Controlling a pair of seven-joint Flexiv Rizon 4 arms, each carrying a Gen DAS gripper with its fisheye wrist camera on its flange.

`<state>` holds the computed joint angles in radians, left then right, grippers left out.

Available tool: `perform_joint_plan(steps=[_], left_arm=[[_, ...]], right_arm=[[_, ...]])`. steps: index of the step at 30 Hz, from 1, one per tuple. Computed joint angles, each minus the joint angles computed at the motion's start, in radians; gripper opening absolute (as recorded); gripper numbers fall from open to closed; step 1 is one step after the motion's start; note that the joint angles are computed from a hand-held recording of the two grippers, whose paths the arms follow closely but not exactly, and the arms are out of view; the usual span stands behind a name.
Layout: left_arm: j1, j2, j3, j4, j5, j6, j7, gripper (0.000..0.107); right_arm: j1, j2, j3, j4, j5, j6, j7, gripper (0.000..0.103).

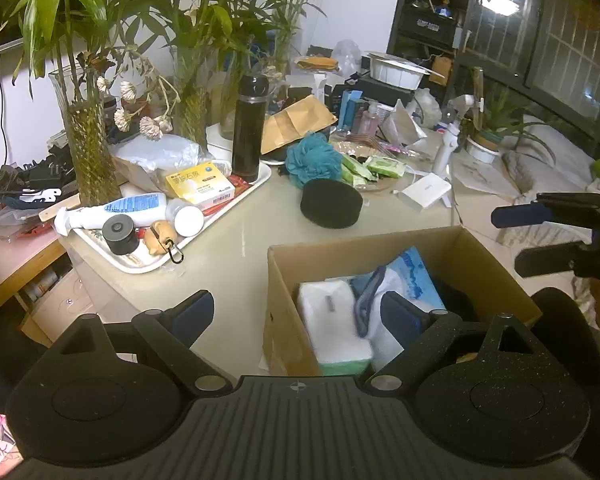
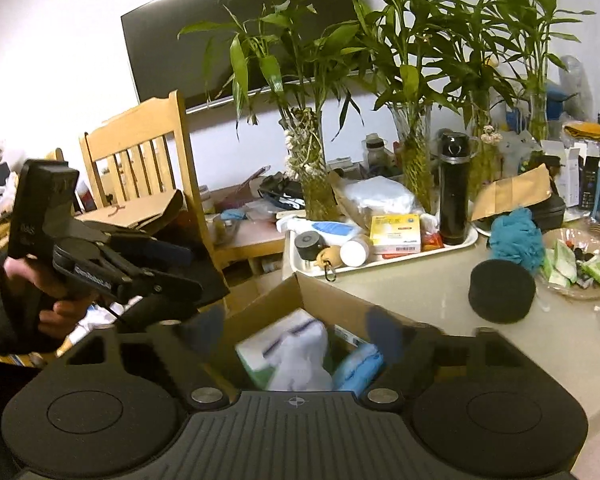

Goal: Organize soft objects
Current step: 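Lower the white sock into the box and open the right tool, then move the right tool down to the black MERIDA-printed cloth beside the box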

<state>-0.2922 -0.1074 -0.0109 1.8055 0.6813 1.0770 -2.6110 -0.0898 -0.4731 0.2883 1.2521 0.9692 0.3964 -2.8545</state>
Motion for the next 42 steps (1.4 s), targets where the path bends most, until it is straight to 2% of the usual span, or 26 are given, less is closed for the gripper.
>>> perform_joint_plan(steps=[3,8,24,35,42], left_arm=[[0.001,0.001,-0.002,0.002,-0.004,-0.001,0.007,0.092],[0.001,-0.009,-0.002,-0.006,-0.009,0.001,0.021,0.092],[-0.015,-0.058,0.02,-0.041,-0.049,0.026,0.089,0.092],[-0.012,-0.102,0.045,-0.067,-0.096,0.083,0.137,0.092],[0.002,-0.143,0.053,-0.077,-0.21,0.164,0.236,0.091]], right_arm=[[0.011,0.003,-0.009,0.016,-0.012,0.049,0.0,0.103],[0.02,-0.002,-0.02,0.031,-0.037,0.139,0.032,0.103],[-0.01,-0.037,-0.002,0.022,-0.072,0.242,0.12,0.103],[-0.011,-0.062,0.01,0.003,-0.092,0.248,0.151,0.103],[-0.016,-0.097,0.019,-0.064,-0.089,0.232,0.232,0.103]])
